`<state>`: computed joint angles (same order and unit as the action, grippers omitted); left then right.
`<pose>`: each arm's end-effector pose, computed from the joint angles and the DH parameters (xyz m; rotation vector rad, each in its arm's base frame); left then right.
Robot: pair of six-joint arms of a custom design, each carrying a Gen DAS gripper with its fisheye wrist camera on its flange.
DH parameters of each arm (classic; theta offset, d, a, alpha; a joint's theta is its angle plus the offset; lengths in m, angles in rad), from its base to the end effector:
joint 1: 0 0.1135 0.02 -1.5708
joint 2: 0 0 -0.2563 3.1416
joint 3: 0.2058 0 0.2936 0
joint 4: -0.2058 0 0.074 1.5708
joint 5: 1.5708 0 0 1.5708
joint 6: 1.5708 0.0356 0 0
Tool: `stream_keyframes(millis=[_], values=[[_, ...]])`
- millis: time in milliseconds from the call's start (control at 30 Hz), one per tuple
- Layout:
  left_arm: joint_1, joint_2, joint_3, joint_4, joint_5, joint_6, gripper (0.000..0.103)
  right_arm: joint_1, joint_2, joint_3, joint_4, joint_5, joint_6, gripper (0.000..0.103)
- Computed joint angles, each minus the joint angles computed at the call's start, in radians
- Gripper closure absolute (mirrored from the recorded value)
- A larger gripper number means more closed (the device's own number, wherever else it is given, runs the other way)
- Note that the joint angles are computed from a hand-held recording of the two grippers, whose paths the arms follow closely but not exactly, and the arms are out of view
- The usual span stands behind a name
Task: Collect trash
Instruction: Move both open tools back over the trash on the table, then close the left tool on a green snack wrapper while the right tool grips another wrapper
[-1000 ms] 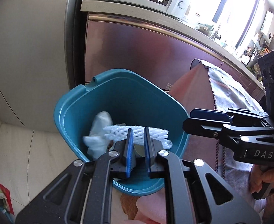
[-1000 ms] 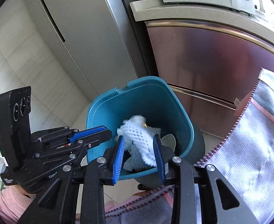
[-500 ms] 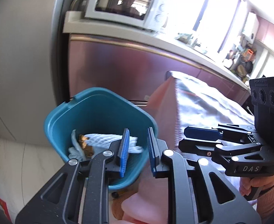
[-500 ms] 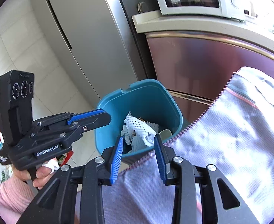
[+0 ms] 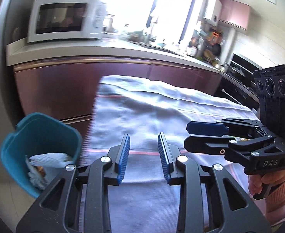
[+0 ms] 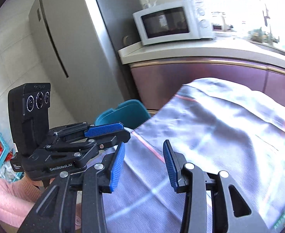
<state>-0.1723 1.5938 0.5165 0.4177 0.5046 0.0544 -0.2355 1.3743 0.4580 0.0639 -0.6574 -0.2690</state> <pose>0.2906 -0.0680 0.0806 0.5220 2.1422 -0.6261 0.2577 -0.0395 0.0965 -0.3249 2.2389 0.5308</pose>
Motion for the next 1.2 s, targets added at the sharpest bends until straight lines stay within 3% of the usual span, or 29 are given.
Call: stream_keyframes(millis=[133,333,700,933,1200], values=[[-0.141,0.005,0.01,-0.004,-0.03,-0.012,0.072,-0.192,-0.105,-0.071,-0.067,-0.052,-0.07,0.063],[-0.341,0.078,0.071,-0.012,-0.086,-0.024,0.072,-0.514,-0.121,-0.089,-0.156,-0.126,-0.192,0.063],[-0.537,0.282,0.308,-0.104,-0.14,-0.062,0.07,-0.987,0.161,0.059,-0.18,-0.209,-0.342,0.059],[-0.606,0.386,0.453,-0.191,-0.149,-0.081,0.067,-1.157,0.304,0.145,-0.273,-0.215,-0.445,0.056],[-0.669,0.517,0.645,-0.318,-0.212,-0.111,0.064,-1.195,0.403,0.185,-0.377,-0.241,-0.548,0.056]])
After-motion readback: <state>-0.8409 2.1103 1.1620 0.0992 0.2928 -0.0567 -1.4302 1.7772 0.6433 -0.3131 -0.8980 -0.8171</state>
